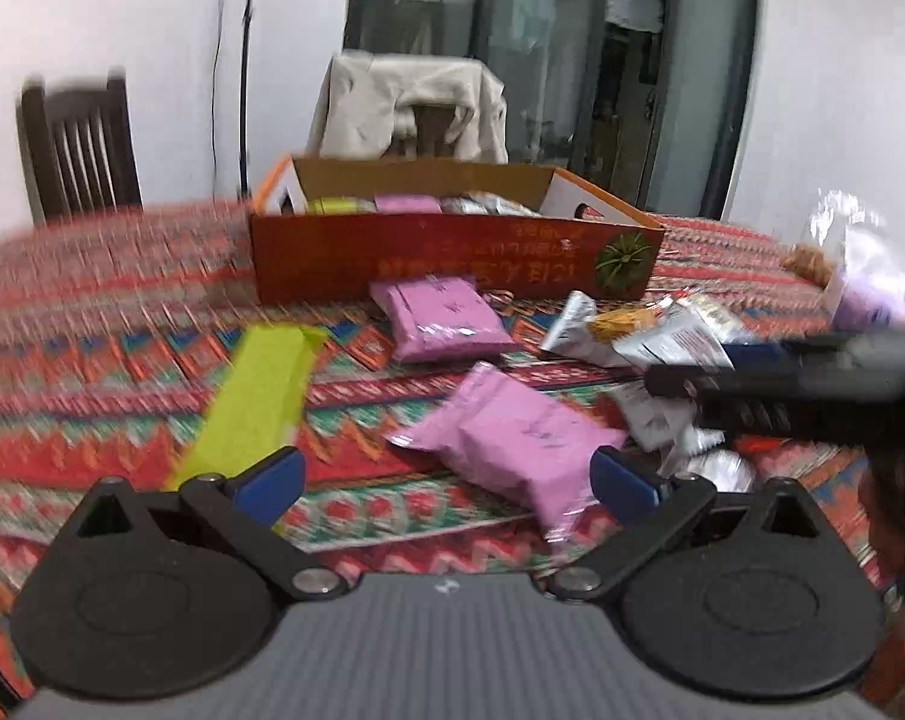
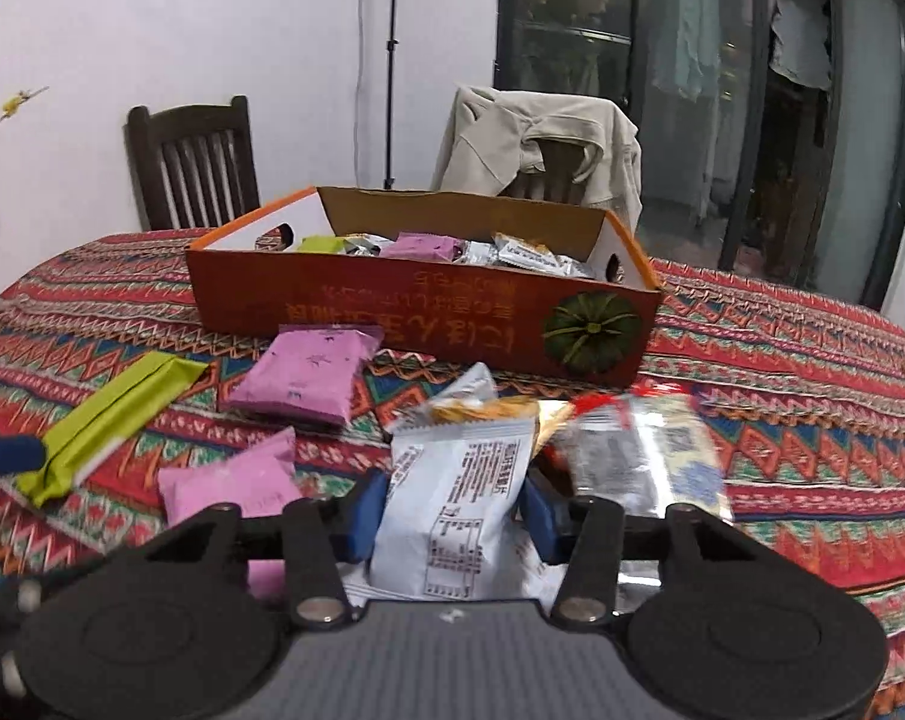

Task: Organize snacks
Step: 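Grasp a pink packet with the left tool while the right grasps a white packet, then carry the pink packet and white packet over the box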

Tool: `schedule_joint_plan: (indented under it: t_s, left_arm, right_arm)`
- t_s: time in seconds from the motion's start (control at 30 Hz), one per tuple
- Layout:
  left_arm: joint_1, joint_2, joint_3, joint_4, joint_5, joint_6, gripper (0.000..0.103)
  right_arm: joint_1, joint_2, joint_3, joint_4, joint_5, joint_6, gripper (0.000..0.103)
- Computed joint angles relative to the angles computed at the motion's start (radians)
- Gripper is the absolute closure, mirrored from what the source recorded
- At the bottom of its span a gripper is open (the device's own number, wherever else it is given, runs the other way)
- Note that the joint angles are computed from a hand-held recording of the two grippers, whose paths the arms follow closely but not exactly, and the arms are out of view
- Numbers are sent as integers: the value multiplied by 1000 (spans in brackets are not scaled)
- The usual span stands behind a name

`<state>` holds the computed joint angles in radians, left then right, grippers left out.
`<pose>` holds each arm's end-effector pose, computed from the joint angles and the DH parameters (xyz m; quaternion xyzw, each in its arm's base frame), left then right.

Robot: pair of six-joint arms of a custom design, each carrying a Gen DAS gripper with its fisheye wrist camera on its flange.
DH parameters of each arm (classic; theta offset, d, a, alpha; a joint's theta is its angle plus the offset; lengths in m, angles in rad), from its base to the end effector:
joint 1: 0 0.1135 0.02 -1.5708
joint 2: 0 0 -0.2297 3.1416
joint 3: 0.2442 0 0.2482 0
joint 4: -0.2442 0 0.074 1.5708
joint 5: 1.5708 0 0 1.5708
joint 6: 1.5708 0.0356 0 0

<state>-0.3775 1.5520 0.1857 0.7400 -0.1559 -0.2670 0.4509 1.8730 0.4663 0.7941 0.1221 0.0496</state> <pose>0.1989 -0.0729 0.0555 0.0137 0.8884 -0.0779 0.4521 0.2506 0.1165 0.0421 -0.1490 0.8736 0.0615 0.4592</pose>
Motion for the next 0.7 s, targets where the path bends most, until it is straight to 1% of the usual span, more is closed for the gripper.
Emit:
schedule_joint_plan:
  t_s: [0.07, 0.13, 0.17, 0.2, 0.3, 0.33, 0.37, 0.4, 0.43, 0.5, 0.53, 0.57, 0.63, 0.7]
  left_arm:
    - [-1, -4, 71, -127, 37, -104, 0]
    - [-14, 43, 156, -205, 57, -188, 0]
    - [-28, 70, 196, -230, 45, -223, 0]
    - [-48, 115, 244, -239, 14, -258, 0]
    - [-93, 213, 372, -311, -85, -331, 1]
    - [-105, 248, 412, -336, -124, -359, 4]
    - [-125, 277, 436, -337, -178, -371, 8]
    - [-141, 303, 465, -354, -222, -375, 11]
    - [-159, 326, 492, -371, -265, -370, 17]
    - [-194, 360, 526, -392, -341, -363, 36]
    - [-209, 366, 529, -393, -362, -351, 39]
    - [-217, 359, 514, -378, -357, -347, 43]
    - [-234, 328, 473, -359, -345, -361, 43]
    - [-271, 288, 420, -358, -370, -397, 44]
  right_arm:
    - [-48, -36, -45, 11, -50, -34, 58]
    - [-97, -58, -84, 21, -105, -70, 59]
    - [-115, -62, -100, 33, -127, -85, 59]
    - [-132, -62, -114, 45, -149, -96, 59]
    - [-174, -50, -160, 113, -211, -117, 59]
    - [-185, -43, -172, 137, -224, -125, 59]
    - [-190, -38, -182, 157, -229, -132, 59]
    - [-201, -37, -195, 175, -241, -141, 59]
    - [-210, -37, -207, 192, -256, -148, 59]
    - [-221, -34, -230, 225, -280, -163, 59]
    - [-229, -36, -241, 236, -290, -163, 59]
    - [-239, -35, -254, 250, -309, -162, 59]
    - [-259, -39, -275, 265, -346, -163, 59]
    - [-294, -49, -297, 268, -401, -159, 59]
